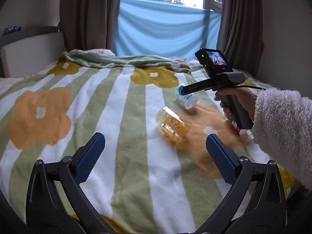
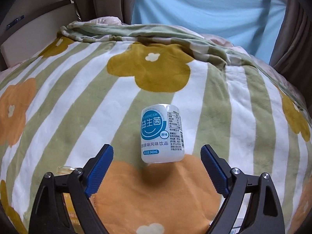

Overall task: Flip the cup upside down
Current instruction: 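Move the right gripper to the white blue-label bottle and close on it, then lift the white bottle with the right gripper, lay it on its side, open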

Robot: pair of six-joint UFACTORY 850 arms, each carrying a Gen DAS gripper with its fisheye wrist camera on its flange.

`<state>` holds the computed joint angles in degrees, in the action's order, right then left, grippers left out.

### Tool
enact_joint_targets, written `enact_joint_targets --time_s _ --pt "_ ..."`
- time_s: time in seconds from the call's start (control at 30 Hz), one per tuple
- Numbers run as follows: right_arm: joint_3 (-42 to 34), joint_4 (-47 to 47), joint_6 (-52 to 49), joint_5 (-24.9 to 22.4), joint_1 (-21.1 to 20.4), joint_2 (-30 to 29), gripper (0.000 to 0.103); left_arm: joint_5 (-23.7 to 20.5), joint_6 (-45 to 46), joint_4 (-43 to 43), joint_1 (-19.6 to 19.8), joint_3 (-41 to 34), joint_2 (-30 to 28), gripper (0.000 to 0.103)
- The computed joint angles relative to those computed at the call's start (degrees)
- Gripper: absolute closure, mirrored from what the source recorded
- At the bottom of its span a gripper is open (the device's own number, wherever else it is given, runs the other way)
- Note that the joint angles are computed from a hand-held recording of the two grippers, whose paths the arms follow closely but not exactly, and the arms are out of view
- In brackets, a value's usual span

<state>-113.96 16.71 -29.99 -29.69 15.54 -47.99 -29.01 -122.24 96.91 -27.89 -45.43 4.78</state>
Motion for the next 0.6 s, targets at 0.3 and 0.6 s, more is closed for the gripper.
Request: enact_joint_targets --time_s 0.3,0.6 --pt "-14.0 -5.8 9.1 -9.0 0.3 -9.9 0.034 2.4 -0.1 0.2 1.8 0.1 -1.3 0.0" --pt "-11.0 -2.9 7.9 -9.2 -0.3 -7.0 0.044 1.8 3.7 -3.6 1.1 0.3 -0.5 0.0"
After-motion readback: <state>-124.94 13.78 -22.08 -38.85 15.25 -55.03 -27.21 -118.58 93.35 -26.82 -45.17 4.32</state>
